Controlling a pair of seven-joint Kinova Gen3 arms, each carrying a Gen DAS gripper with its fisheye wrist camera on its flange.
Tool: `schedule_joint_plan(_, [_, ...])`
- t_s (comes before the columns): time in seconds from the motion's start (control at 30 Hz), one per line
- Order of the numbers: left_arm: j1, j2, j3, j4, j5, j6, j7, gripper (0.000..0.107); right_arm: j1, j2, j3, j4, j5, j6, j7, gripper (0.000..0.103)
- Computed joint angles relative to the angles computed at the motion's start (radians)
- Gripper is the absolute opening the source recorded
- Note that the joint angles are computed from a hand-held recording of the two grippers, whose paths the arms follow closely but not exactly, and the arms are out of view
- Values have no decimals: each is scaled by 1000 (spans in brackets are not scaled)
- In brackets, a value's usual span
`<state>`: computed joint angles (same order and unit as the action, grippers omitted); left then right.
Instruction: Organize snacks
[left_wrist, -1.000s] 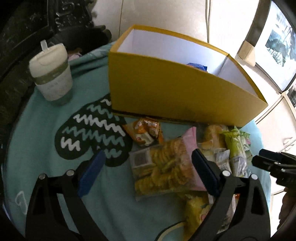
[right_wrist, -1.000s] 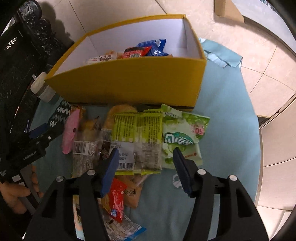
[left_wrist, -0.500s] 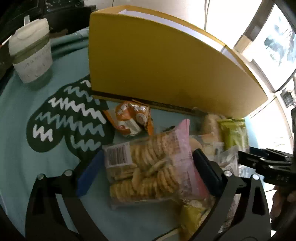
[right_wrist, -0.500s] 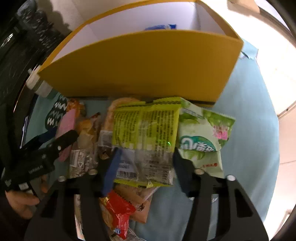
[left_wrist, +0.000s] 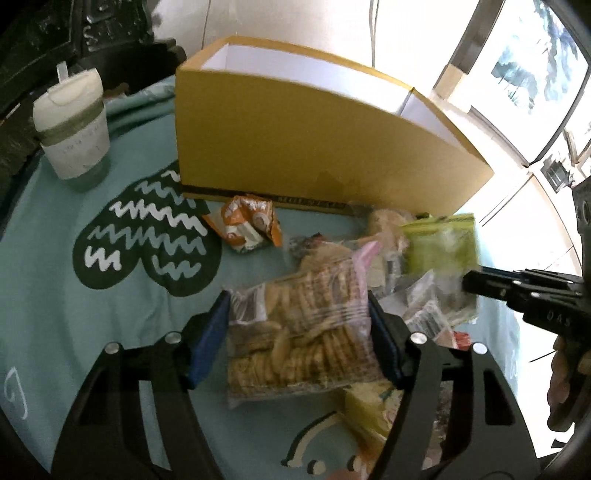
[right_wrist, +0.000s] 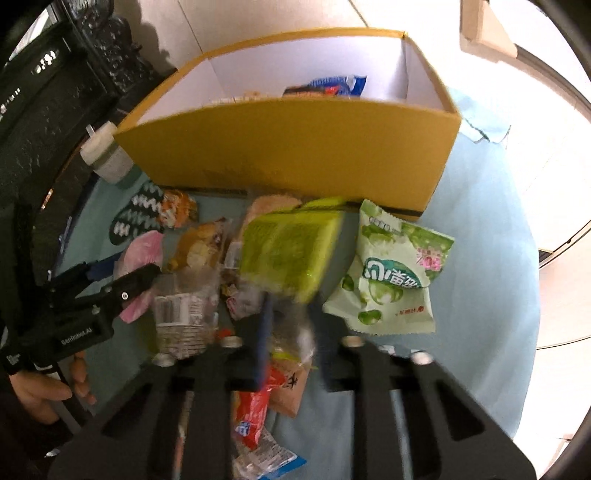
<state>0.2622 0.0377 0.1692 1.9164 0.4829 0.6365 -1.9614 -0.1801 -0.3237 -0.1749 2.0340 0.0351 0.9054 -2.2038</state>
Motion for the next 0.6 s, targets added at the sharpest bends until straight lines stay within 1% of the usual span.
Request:
schedule_joint_plan(0.13, [0,-27,-8,-5,-28,8,35,71,-5,20,-5,-23,15,55,1,17])
schedule_joint_plan(0.17, [1,-29,-8,-6,-34,6,48,71,-1,23,-26,-30,39,67,-9,25])
schedule_joint_plan(0.2, [0,-34,-11,-4,-35,8,51,71,-3,26,-40,-33,56,74,-20,40])
schedule_joint_plan(0.23, [-2,-42,-14,0,-36,13,54,71,-7,29,-53,-38,67,76,-36,51])
schedule_joint_plan(0.27, [-3,-49,-17,4,-35,17,51,71,-10,26,-65,-37,79,64,-57,59])
schedule_joint_plan(0.3, [-6,-57,-23,8,-29,24,42,71,-17,36,-72,-43,83,55,-70,60])
schedule_joint_plan(0.37, [-9,-68,-29,13,-26,40,37,71,-28,81,-91,-67,101,68,-111,60])
schedule_joint_plan(0.43, [-12,-71,-34,14,-26,48,34,71,-52,141,-110,-97,154,98,-170,61])
schedule_joint_plan(0.47, [-13,-73,-36,14,-27,53,33,71,-58,184,-133,-118,194,124,-208,61])
schedule_joint_plan(0.53, [-17,-73,-41,15,-21,61,21,71,-91,222,-134,-134,238,135,-258,68])
schedule_joint_plan(0.57, [-19,-74,-42,16,-22,64,18,71,-93,237,-149,-141,266,138,-278,70])
schedule_joint_plan(0.6, [-19,-73,-41,17,-24,63,20,71,-107,253,-145,-150,279,151,-283,71])
